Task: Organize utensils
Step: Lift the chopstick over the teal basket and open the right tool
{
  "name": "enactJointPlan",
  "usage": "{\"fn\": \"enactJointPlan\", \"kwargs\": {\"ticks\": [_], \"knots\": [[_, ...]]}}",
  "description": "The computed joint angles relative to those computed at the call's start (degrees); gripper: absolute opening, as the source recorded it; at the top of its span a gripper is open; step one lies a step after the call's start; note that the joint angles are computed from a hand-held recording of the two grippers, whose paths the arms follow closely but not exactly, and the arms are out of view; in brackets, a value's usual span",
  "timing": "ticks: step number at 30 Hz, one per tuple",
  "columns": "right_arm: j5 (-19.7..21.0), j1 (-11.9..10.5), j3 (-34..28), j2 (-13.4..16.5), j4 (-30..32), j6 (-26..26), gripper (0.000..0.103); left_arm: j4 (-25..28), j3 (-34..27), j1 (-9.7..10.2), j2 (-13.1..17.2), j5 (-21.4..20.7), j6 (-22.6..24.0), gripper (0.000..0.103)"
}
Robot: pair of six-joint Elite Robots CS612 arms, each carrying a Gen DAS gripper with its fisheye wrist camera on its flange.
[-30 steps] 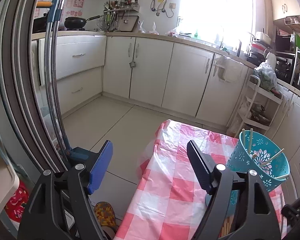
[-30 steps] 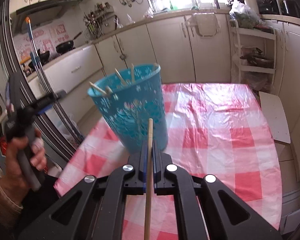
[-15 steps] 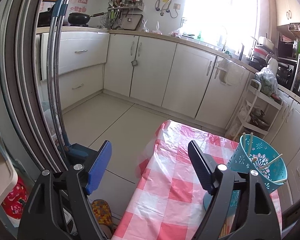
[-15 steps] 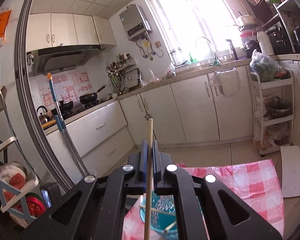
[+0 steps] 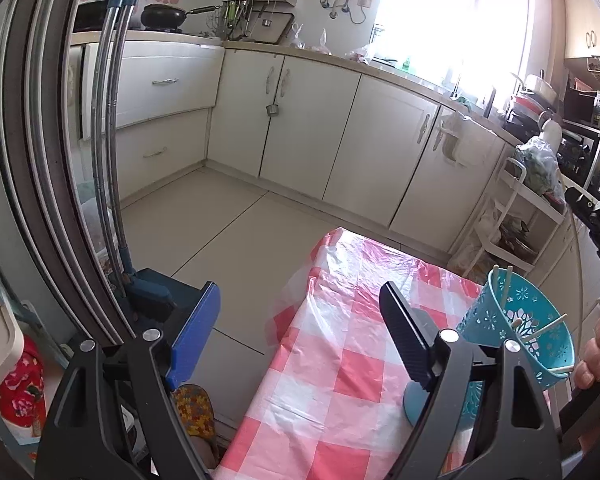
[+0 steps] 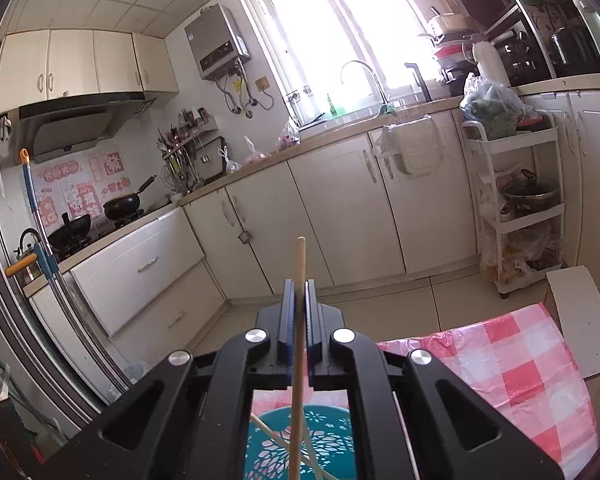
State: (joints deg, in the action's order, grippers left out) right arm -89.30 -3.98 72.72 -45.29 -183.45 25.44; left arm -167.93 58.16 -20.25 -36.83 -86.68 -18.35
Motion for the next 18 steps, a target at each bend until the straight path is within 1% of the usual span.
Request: {"fn": "enactJointPlan", "kwargs": {"ticks": [5,10,18], "knots": [[-0.10,0.01,0.28,0.17,0.46,-0.50,0.005,0.49,-0.27,-0.13,0.14,-0.38,0.57,0.078],[-0.21,-0.14,-0.42,0.25,0.18,0.65,0.005,1.11,-0.37,-0.26,0.21,-0.22,1.12,0.078],[-1.14,-0.10,-2.52,0.90,0.12,1.44,0.005,1.69,-0.80,-0.04,0.45,-1.15,0.92,0.078]]}}
